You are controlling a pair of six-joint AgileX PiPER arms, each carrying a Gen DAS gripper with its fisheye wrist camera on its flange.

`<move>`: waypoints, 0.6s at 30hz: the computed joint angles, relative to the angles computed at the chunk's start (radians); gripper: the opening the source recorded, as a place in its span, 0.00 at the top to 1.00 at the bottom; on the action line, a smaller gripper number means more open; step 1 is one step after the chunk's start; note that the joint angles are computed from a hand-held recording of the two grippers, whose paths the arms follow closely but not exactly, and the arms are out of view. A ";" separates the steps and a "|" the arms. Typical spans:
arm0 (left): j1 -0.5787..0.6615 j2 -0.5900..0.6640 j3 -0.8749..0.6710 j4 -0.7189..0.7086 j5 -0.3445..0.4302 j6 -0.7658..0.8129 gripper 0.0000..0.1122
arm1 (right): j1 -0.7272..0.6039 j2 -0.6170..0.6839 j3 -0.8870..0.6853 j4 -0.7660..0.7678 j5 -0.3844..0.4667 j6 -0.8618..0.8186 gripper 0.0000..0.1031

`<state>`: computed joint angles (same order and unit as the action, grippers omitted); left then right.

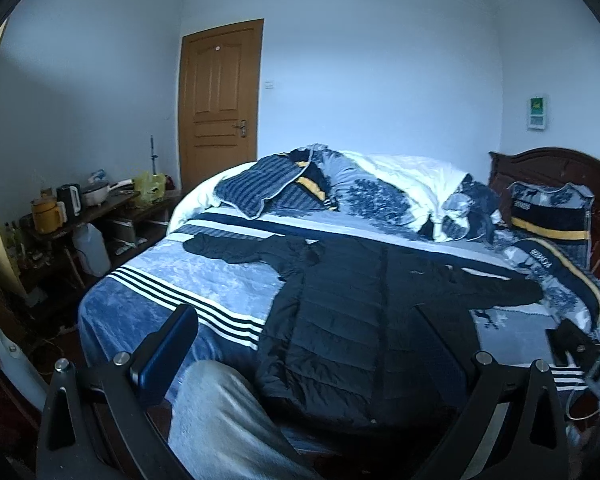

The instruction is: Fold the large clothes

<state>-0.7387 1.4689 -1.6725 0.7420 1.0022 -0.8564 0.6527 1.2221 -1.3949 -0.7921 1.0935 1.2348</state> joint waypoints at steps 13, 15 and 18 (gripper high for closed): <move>0.078 0.238 -0.247 -0.088 0.084 0.136 0.08 | -0.330 0.075 -0.040 0.361 -0.193 -0.318 0.01; 0.087 0.277 -0.293 -0.101 0.093 0.157 0.08 | -0.381 0.107 -0.062 0.429 -0.204 -0.378 0.01; 0.106 0.359 -0.399 -0.142 0.119 0.209 0.08 | -0.468 0.152 -0.086 0.566 -0.238 -0.501 0.01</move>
<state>-0.6329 1.8280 -2.0712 0.5997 1.1216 -0.6476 0.1845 1.3743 -1.4808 -0.2262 0.8556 0.7333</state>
